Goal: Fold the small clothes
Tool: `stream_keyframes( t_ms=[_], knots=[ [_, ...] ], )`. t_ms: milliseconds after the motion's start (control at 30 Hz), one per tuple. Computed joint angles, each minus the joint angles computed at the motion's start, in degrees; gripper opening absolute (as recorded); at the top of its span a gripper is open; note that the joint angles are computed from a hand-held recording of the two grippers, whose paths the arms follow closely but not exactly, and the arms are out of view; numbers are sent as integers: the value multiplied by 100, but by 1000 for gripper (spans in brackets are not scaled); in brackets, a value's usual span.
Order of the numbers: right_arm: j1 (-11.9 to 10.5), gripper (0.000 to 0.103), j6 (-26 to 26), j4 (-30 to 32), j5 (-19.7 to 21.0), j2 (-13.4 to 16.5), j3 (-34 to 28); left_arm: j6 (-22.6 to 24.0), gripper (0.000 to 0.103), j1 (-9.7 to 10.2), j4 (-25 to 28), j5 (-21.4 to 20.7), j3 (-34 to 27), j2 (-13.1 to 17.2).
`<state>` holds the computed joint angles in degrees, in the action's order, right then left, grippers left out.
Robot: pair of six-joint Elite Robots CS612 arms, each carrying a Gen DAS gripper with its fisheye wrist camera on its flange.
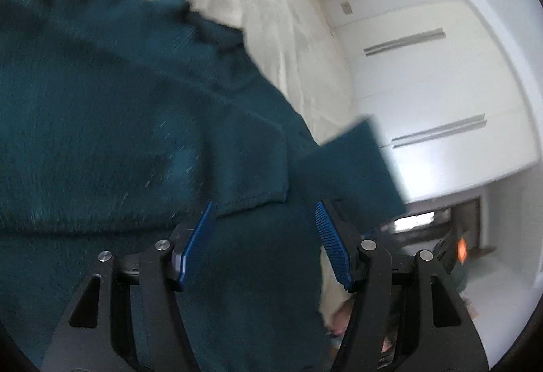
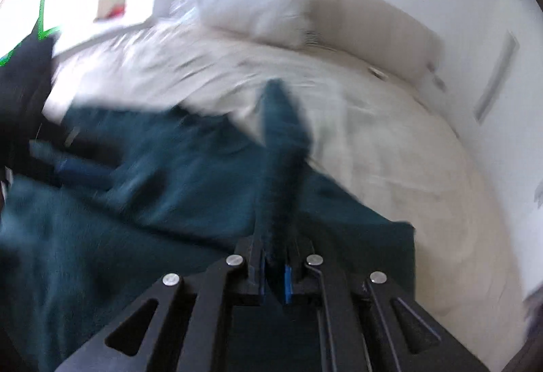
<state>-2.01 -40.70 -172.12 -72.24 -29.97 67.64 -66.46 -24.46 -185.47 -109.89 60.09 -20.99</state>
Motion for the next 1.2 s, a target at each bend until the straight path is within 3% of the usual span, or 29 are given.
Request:
stream_keyframes(
  t_ms=[133, 200, 267, 400, 633, 667, 700, 833, 900, 1033, 1100, 1200],
  knots=[
    [158, 8, -269, -341, -296, 18, 151, -1090, 62, 81, -957, -405, -187, 327],
    [217, 8, -556, -658, -499, 33, 262, -1246, 76, 101, -1196, -399, -258, 387],
    [228, 8, -669, -733, -552, 44, 293, -1069, 82, 99, -976, -288, -191, 300],
    [235, 8, -403, -671, -600, 51, 216, -1221, 82, 97, -781, -535, -298, 358],
    [235, 9, -340, -751, -409, -49, 398, -1548, 80, 91, -664, -794, -950, 760],
    [237, 9, -327, -735, -385, -67, 421, -1616, 63, 91, -662, -801, -1058, 829],
    [236, 9, -304, -677, -355, -76, 419, -1687, 34, 100, -694, -885, -1179, 908],
    [228, 10, -141, -404, -228, -95, 385, -1588, 8, 99, -590, -956, -1277, 948],
    [182, 16, 67, -108, -39, -128, 349, -1539, 7, 101, -645, -877, -1228, 912],
    [-88, 59, 926, 630, 886, -282, 352, -893, 7, 113, -370, -542, -791, 544],
    [-377, 64, 1968, 1027, 1799, -279, 281, -498, 7, 119, -212, -328, -541, 323],
    [-728, 67, 3538, 1691, 2795, -81, -44, -20, 7, 138, 8, -82, -284, 57]
  ],
)
